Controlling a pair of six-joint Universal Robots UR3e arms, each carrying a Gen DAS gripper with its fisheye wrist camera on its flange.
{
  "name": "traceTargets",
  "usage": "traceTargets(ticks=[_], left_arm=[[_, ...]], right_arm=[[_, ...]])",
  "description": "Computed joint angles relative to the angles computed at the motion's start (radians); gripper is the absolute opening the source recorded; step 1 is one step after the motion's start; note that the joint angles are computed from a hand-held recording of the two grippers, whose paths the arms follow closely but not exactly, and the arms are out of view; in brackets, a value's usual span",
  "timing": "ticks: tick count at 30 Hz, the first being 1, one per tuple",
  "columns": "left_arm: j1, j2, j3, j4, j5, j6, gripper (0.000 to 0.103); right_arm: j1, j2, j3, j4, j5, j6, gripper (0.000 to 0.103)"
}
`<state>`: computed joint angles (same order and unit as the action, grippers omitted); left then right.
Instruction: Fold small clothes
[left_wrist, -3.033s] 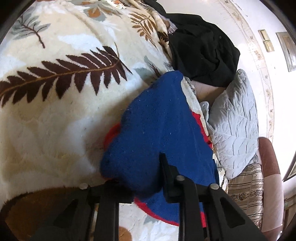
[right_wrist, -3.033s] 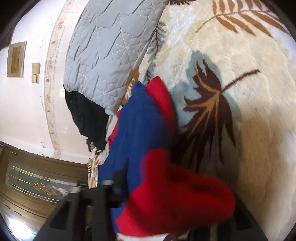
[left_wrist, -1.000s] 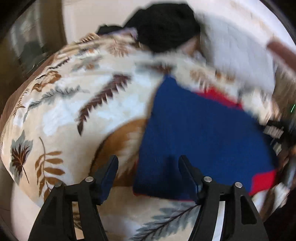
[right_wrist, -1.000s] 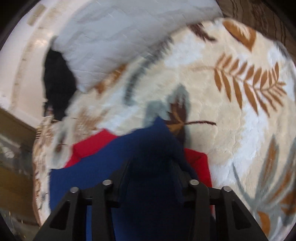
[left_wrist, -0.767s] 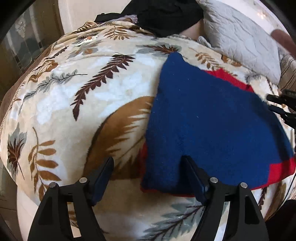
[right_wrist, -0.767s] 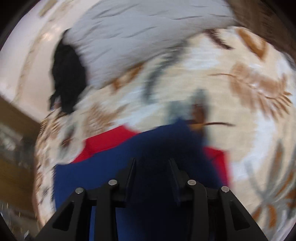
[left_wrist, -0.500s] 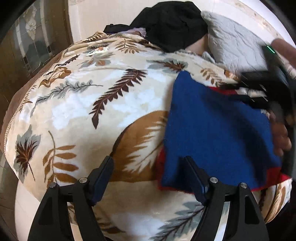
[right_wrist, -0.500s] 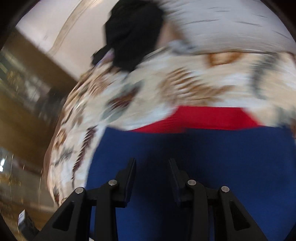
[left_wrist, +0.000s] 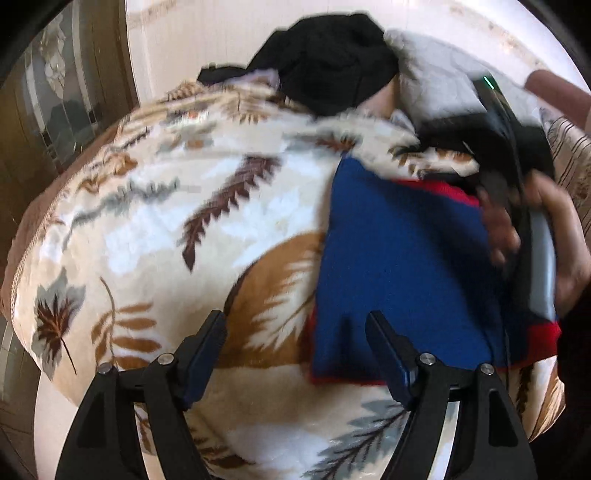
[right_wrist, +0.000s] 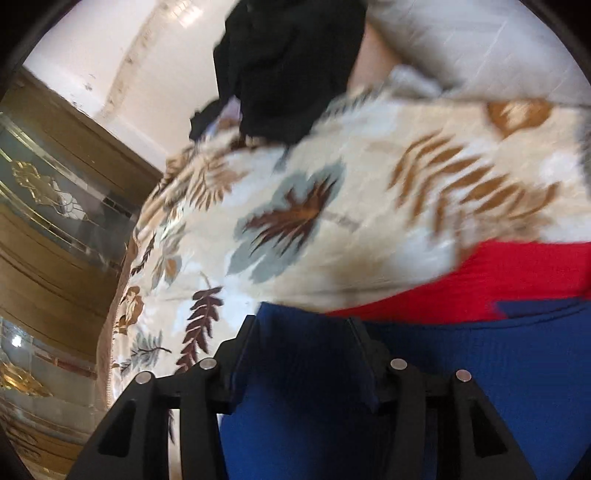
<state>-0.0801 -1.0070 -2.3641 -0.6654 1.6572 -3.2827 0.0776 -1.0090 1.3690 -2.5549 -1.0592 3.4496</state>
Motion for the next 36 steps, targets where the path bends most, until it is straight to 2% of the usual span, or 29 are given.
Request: traceTargets(ticks=[3,5,10,12,13,14,17,20,22,25,26,28,29,32,34,35,36], left_arm=[[-0.085,-0.061,0.027,0.052,0.063,-0.031,0.078],[-0.133,-0.119,0.053,0.076,0.100,-0.042,0.078],[-0.247,-0.289,0.145,0.057,0.224,-0.096,0.079],[-0.256,-0.340,0.161,0.051,0.228,-0.089,0.082],[-0.253,-0.362,0.166,0.041,0.220,-0.089,0.082],[-0.242,-0.376,0.162,0.041,0.205,-0.092,0.083],[-0.211,-0.358,0.122,0.087,0.184,-0.099,0.093],[-0.202,-0.366,0.098,0.128,0.191,-0.110,0.100],[-0.211,-0.375,0.095,0.148,0.204,-0.114,0.101],[-0.228,-0.383,0.128,0.117,0.225,-0.106,0.101],[-0.233,-0.381,0.139,0.100,0.233,-0.108,0.101],[-0.233,-0.348,0.125,0.106,0.229,-0.111,0.101],[-0.234,-0.327,0.116,0.115,0.224,-0.116,0.101],[-0.280,-0.314,0.098,0.176,0.294,-0.145,0.101],[-0.319,-0.349,0.093,0.206,0.359,-0.168,0.101],[-0.325,-0.382,0.111,0.177,0.368,-0.176,0.101],[-0.320,-0.410,0.129,0.148,0.357,-0.175,0.101]], right_arm=[[-0.095,-0.136,0.172,-0.021,-0.034,-0.055,0.053],[-0.190,-0.247,0.294,0.016,-0.075,-0.127,0.051],[-0.473,-0.481,0.554,0.137,-0.055,-0.269,0.050],[-0.564,-0.570,0.646,0.170,-0.048,-0.350,0.048],[-0.603,-0.607,0.685,0.188,-0.053,-0.395,0.040],[-0.647,-0.646,0.725,0.206,-0.033,-0.447,0.036],[-0.776,-0.787,0.831,0.298,0.046,-0.581,0.036],[-0.862,-0.935,0.883,0.458,0.055,-0.696,0.036],[-0.903,-1.028,0.913,0.525,0.072,-0.756,0.036],[-1.060,-1.266,0.950,0.807,0.158,-0.955,0.036],[-1.087,-1.301,0.954,0.871,0.157,-0.997,0.036],[-1.085,-1.311,0.989,0.887,0.115,-1.029,0.038],[-1.130,-1.354,1.007,0.944,0.136,-1.079,0.038],[-1.250,-1.428,0.967,1.164,0.177,-1.202,0.039],[-1.346,-1.505,0.933,1.355,0.215,-1.338,0.038],[-1.357,-1.521,0.923,1.398,0.216,-1.362,0.038],[-1.325,-1.510,0.935,1.358,0.205,-1.328,0.038]])
